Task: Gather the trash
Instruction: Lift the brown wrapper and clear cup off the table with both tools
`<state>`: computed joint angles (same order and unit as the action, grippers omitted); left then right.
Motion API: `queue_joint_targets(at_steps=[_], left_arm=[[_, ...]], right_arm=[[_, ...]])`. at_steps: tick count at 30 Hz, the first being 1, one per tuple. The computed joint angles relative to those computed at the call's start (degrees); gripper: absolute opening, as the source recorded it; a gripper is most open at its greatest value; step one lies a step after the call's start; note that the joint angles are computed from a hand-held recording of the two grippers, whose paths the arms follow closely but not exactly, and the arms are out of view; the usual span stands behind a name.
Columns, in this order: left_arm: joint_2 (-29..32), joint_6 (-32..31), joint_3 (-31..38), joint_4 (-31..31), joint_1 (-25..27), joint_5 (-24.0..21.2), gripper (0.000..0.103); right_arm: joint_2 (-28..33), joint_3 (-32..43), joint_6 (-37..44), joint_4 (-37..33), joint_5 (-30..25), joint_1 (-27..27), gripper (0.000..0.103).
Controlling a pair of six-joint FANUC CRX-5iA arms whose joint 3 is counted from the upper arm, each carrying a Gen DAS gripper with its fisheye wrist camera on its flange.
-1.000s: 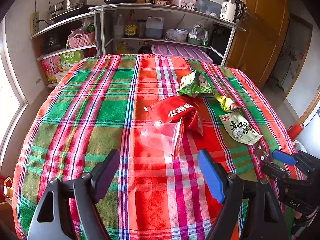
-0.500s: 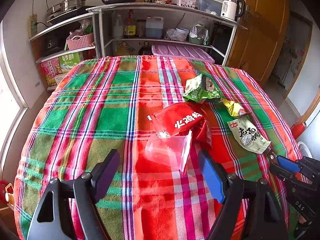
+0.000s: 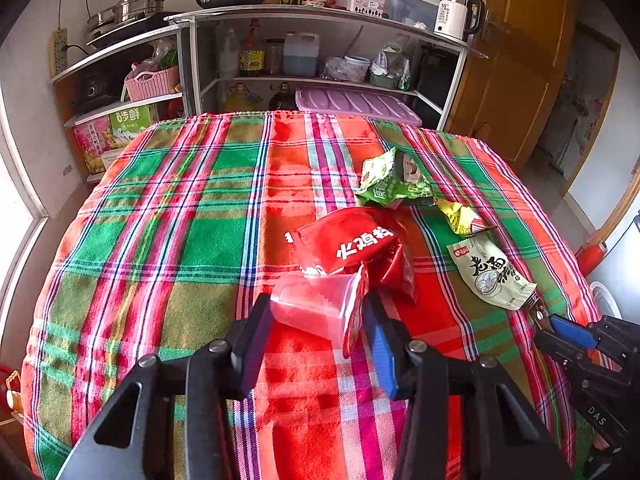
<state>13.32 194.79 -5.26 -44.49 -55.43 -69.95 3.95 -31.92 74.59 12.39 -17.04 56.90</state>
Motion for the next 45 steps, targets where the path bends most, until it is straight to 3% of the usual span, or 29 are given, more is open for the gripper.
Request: queue_joint_targets(at_steps=[13,28,45], left_arm=[[0.0,1.3,1.4,-1.4,-2.4,-2.7,0.047],[3.1,-3.0,8.7,-4.2,-6.4,-6.5,0.047],[9.9,-11.3,20.0,-5.6,-7.6,-4.4,0.047]], right_arm=[[-1.7,-1.1,0.4,-1.1,0.7,0.1,0.019],[-7.5,-5.1,-3.7,0.6,3.2,-1.5,0.019],[-15.2,-10.6,-9.3,4.1,4.3,-7.0,0.019]])
